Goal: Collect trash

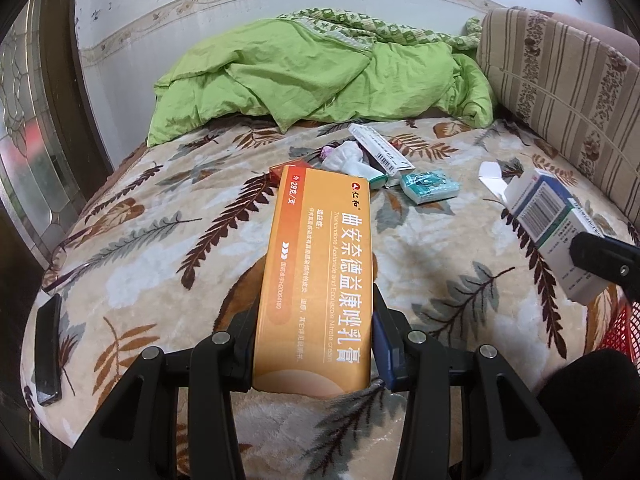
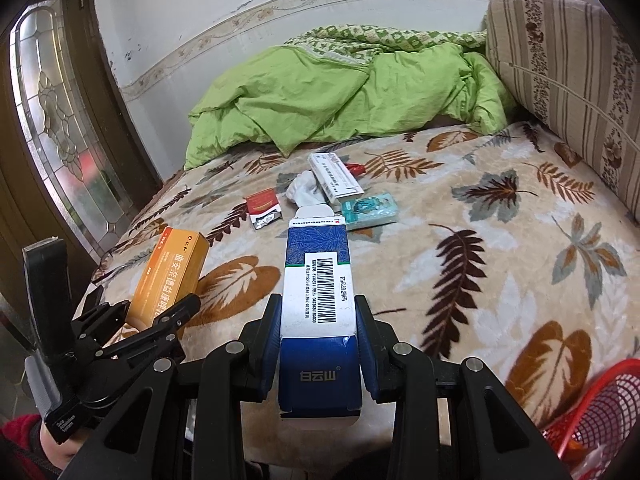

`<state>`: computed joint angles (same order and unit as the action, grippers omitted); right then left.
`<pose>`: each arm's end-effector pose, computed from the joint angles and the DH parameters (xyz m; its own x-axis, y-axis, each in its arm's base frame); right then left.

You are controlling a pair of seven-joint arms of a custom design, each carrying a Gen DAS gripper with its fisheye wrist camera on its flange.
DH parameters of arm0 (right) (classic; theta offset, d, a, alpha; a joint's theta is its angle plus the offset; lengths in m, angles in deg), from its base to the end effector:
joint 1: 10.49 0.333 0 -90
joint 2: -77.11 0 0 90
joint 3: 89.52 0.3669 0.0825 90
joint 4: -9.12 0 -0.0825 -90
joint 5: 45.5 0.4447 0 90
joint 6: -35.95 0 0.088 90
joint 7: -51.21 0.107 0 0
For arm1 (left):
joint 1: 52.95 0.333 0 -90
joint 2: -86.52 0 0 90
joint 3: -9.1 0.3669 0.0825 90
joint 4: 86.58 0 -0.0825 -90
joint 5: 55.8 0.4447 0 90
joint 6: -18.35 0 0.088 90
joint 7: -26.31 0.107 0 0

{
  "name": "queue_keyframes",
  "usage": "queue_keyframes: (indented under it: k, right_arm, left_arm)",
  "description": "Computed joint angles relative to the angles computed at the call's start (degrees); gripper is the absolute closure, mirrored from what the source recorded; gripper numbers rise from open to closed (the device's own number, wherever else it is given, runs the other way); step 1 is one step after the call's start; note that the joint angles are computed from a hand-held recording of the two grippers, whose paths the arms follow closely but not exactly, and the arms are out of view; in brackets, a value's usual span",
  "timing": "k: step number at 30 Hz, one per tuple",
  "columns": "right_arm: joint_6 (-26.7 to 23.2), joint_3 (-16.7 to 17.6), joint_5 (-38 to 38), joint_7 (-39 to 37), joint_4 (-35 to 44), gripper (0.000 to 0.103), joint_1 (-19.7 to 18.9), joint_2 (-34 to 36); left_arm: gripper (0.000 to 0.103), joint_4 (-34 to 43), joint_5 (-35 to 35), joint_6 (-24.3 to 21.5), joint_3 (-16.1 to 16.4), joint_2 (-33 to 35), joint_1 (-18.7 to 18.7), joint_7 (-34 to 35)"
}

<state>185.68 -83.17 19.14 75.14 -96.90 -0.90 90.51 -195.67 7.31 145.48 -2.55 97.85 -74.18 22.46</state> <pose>0.6961 0.1723 0.4657 0.6124 -0.7419 -0.2732 -0.6166 -0.2320 -0.7523 0.5959 -0.3427 0.4432 0.4439 -0.8913 -0.0927 -0.6096 -0.2245 -0.7603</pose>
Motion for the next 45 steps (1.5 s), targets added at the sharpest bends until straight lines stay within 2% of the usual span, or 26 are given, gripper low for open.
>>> queue_keyframes:
  k: [8, 20, 45]
  right_arm:
    - [-0.71, -0.48, 1.22, -0.25, -1.12, 0.067, -0.53, -1.25]
    - [-1.79, -0.46, 3.70, -3.65, -1.47, 0.067, 0.11, -2.49]
    - [-2.03, -0.66, 4.85, -6.41, -2.07, 0.067, 1.22, -3.72]
  left_arm:
    - [0.060, 1.15, 0.45, -4.02, -0.19, 0.20, -1.23, 0.13]
    - [0.060, -0.19, -0.18, -8.08, -0.79, -2.11, -0.49, -3.23]
    - [0.060, -0.82, 0.02, -9.13, -1.54, -3.31, 0.01, -4.94]
